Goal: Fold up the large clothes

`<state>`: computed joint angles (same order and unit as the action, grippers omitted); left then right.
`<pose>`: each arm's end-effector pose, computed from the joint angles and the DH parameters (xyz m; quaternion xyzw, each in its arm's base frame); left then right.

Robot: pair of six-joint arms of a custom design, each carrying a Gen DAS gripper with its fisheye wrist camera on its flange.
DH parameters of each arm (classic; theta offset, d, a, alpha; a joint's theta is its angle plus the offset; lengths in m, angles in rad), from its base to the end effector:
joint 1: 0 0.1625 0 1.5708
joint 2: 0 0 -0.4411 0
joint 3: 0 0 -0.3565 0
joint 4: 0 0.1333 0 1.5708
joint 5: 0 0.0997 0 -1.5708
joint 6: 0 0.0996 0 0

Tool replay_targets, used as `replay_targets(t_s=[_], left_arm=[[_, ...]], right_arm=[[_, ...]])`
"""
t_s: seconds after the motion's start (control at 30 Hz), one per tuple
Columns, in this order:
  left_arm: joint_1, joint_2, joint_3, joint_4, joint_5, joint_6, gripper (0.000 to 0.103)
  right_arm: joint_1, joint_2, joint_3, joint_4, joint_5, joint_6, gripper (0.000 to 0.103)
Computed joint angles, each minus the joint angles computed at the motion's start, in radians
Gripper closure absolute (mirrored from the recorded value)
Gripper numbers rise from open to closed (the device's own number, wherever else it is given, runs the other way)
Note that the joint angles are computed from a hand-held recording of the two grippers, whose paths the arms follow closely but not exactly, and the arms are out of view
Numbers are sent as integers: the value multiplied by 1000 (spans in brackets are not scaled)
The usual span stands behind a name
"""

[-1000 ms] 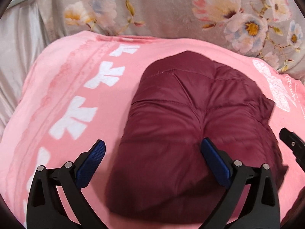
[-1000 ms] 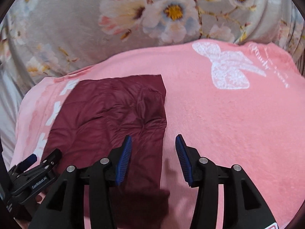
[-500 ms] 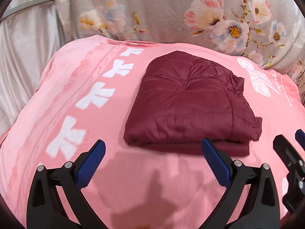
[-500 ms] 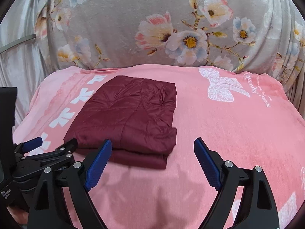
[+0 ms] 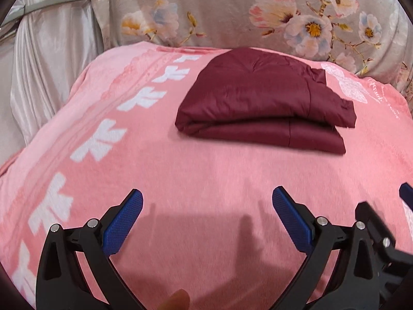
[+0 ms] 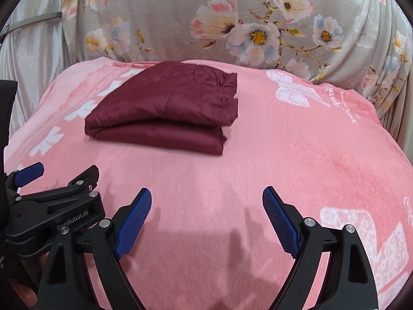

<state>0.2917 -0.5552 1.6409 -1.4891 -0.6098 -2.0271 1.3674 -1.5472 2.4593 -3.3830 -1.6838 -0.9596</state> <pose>-0.4436 -0.3576 -0.0345 -0.0332 0.7819 -0.4246 0.4553 0.0452 -0.3852 0.3382 0.3090 -0.8446 0.3350 0.2811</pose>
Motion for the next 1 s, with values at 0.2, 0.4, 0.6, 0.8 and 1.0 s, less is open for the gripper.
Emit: replay_targets(t_s=[0.2, 0.4, 0.6, 0.8, 1.0], left_arm=[[-3, 19, -22, 41, 6, -9, 5], [-16, 33, -45, 107, 27, -45, 5], [-18, 32, -46, 112, 27, -55, 5], [-18, 36, -50, 116, 27, -57, 5], [-19, 36, -50, 118, 29, -59, 5]], right_arm=[[-10, 7, 8, -40, -3, 13, 17], [-17, 4, -12, 5, -10, 47, 17], [-18, 5, 10, -47, 5, 28, 17], [-20, 1, 10, -47, 10, 24, 17], [-23, 1, 10, -48, 13, 22, 17]])
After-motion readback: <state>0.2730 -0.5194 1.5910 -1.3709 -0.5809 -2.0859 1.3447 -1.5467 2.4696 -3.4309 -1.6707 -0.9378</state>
